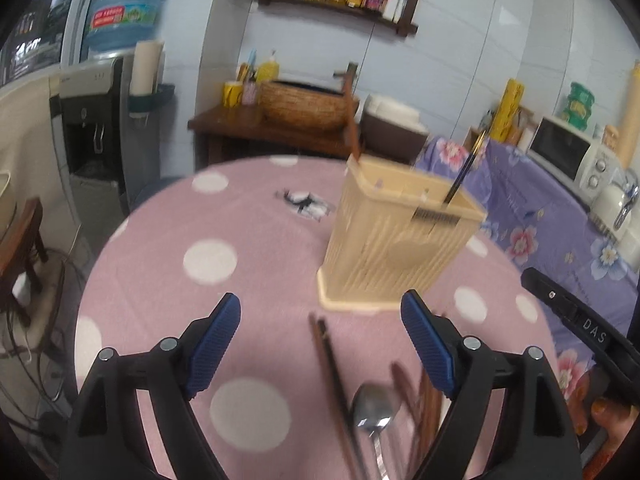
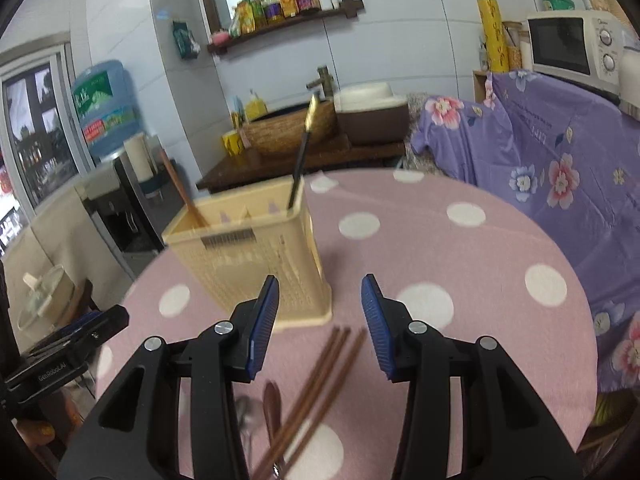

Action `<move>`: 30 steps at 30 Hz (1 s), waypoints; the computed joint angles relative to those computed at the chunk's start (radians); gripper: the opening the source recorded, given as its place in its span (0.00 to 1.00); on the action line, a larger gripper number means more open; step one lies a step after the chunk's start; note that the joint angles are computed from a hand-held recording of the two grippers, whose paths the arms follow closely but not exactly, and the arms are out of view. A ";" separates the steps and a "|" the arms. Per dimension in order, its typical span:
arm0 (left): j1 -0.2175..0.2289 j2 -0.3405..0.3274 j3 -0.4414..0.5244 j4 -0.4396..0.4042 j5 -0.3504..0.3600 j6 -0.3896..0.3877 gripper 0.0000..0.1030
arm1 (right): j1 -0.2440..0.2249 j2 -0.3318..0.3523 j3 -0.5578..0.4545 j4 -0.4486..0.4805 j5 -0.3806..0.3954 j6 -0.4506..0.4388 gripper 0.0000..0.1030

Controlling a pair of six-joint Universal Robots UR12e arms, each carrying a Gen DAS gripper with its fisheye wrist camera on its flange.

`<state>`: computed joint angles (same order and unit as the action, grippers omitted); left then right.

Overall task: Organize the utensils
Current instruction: 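Move both open tools back down to the remaining chopsticks, then grasp a brown chopstick with the right tool while the left tool grasps a black chopstick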

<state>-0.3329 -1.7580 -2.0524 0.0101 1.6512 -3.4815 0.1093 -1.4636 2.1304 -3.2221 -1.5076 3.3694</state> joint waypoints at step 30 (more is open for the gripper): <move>-0.004 -0.024 -0.040 -0.156 -0.035 0.009 0.54 | 0.068 0.069 -0.032 0.342 -0.131 -0.013 0.21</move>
<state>-0.3369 -1.7824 -2.0920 -0.1462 1.6165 -3.4723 0.1770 -1.3942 2.0982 -2.8805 -1.6385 3.3566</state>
